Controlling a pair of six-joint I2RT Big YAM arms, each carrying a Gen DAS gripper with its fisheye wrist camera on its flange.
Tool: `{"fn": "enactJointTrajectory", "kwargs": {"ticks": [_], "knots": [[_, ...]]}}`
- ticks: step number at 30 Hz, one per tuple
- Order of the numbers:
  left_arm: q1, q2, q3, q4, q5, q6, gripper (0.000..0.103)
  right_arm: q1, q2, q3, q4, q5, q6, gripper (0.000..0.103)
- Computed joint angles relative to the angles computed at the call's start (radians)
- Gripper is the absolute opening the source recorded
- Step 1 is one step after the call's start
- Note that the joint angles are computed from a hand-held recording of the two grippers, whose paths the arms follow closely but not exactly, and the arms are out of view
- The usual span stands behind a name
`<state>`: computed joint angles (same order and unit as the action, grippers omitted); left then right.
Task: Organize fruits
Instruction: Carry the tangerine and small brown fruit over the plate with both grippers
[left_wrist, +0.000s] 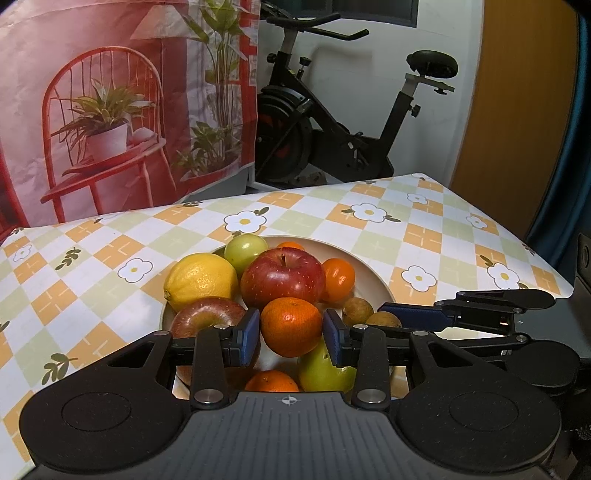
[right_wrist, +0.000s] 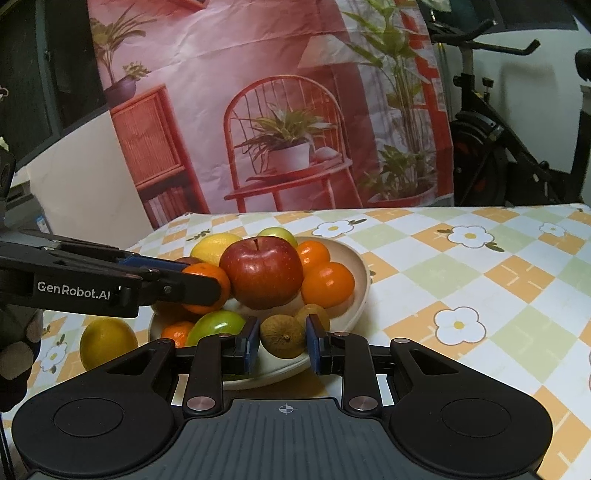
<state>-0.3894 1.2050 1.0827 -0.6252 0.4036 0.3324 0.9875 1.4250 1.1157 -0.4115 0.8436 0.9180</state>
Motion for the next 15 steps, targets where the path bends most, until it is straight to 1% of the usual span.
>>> {"fn": "enactJointTrajectory", "kwargs": {"ticks": [8,15], "knots": [[0.001,-0.001,-0.003,0.002,-0.001,0.004,0.041,0.001,-0.005,-0.009,0.014,0.004,0.008,0.026],[0.000,-0.005,-0.010,-0.001,-0.006,0.012,0.041,0.002,-0.016,-0.025,0.038,0.005,0.001,0.031]]}}
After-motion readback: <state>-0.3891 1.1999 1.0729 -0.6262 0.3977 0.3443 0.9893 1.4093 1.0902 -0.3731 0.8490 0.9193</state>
